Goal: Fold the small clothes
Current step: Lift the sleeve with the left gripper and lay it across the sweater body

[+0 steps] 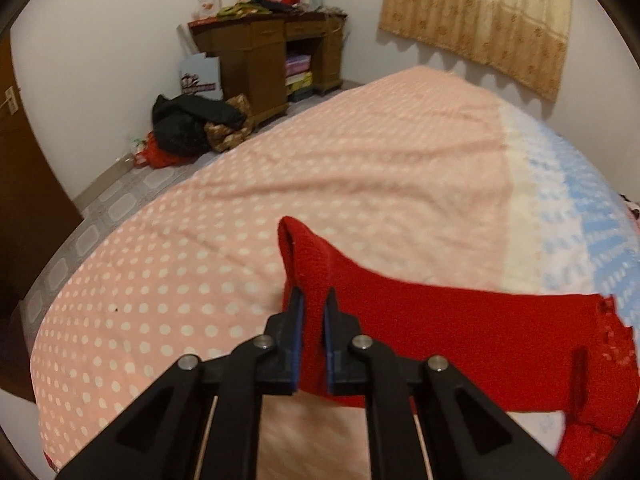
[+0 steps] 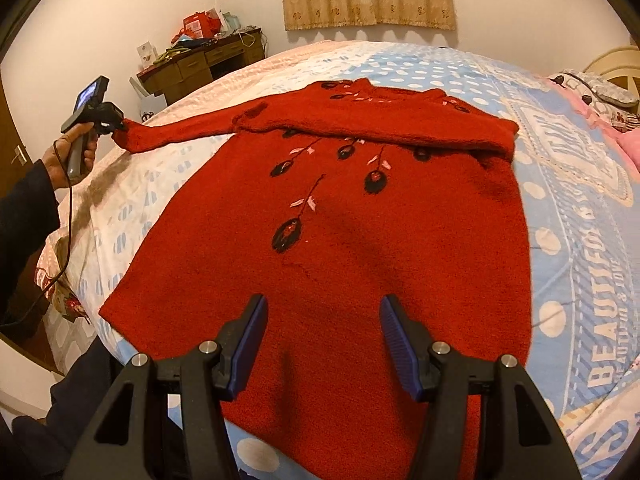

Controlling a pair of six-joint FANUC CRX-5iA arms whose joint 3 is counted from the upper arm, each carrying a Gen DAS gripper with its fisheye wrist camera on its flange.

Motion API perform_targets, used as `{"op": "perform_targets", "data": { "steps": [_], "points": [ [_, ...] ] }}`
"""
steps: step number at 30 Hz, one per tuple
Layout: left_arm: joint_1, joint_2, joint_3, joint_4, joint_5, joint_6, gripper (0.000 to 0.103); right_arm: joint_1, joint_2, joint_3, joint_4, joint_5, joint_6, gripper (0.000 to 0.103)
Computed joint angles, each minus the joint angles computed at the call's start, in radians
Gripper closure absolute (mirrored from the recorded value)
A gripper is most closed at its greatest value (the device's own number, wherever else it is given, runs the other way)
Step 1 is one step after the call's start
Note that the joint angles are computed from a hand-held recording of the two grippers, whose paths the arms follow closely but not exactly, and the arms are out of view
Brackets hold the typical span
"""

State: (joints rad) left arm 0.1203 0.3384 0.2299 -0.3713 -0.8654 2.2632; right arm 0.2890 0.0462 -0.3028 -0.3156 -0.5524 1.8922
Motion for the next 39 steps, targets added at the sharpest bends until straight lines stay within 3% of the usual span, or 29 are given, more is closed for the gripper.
{"op": "perform_targets", "data": {
  "steps": [14,39],
  "points": [
    [-0.094,0.001,0.104,0.125,0.036,-0.097,0.095,-0.039,-0.063,-0.049,0.003,0.020,0.000,0.044],
    [-0.317,0.189,0.469,0.228,0.028,-0.179,0.095,-0.144,-0.052,-0.034,-0.124,-0.024,0.087,0.044]
  ]
}}
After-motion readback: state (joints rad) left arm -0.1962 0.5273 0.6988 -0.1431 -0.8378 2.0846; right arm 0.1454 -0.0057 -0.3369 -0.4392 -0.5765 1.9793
